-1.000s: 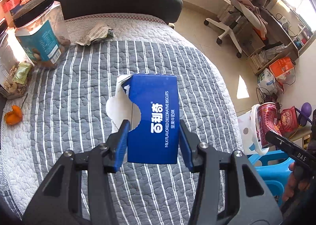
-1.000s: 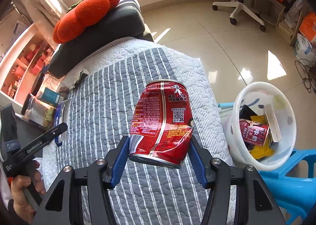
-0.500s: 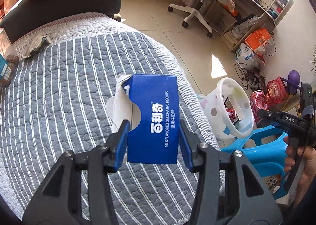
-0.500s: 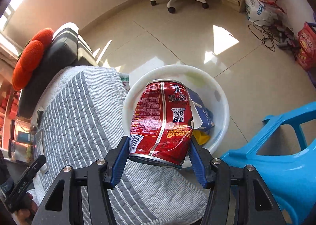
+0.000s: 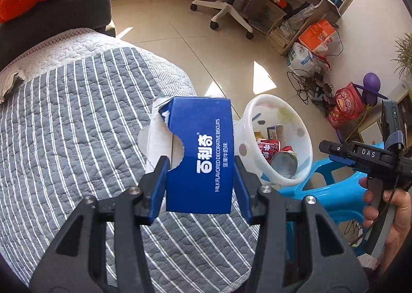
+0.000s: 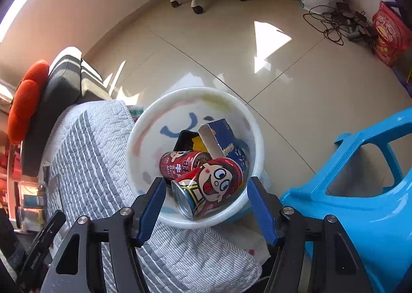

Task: Collect trash
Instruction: 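Carry the soda can to the bucket and open the right tool while the left tool carries the box, then open the left tool to drop the biscuit box into the bucket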

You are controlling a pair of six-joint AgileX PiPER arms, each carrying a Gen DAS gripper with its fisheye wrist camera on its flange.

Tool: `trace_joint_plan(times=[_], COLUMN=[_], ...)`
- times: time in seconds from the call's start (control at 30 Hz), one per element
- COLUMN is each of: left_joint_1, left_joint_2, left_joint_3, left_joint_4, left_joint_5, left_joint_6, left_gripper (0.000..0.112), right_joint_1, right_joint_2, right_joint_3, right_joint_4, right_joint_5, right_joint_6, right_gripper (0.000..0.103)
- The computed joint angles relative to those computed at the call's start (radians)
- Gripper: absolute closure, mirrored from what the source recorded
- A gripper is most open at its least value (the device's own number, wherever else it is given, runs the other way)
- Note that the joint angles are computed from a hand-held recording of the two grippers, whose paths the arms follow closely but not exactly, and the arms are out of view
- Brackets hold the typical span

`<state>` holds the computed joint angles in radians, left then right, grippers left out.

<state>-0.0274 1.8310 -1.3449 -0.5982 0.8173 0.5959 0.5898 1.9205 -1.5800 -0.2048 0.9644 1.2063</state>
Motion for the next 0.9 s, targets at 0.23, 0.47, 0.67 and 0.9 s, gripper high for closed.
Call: trace_joint_plan(times=[0.23, 0.47, 0.67, 0.9], left_joint_1=[-0.165, -0.283, -0.288, -0.251], left_joint_2=[0.098, 0.192, 0.208, 0.136], left_joint_3=[-0.146, -0.285, -0.305, -0.223], left_joint_4=[0.049, 0.118, 0.109, 0.193], left_joint_5=[0.028, 0.036, 0.016, 0.001], left_joint_6=[-0.07, -0.144, -0.133, -0.187], left_gripper=[0.062, 0.061, 0.029, 0.014], right_joint_1=[0.013, -0.023, -0.037, -0.014], right_joint_2=[-0.076, -0.145, -0.182, -0.177], right_joint_3=[0.083, 0.189, 0.236, 0.21], right_joint_4=[-0.055, -0.044, -0.046, -0.058], right_joint_5=[0.035, -0.007, -0.019, 0.0], right_joint_6=[0.019, 0.041, 0.04, 0.034], right_gripper=[0.035, 0.033, 0.032, 0.03])
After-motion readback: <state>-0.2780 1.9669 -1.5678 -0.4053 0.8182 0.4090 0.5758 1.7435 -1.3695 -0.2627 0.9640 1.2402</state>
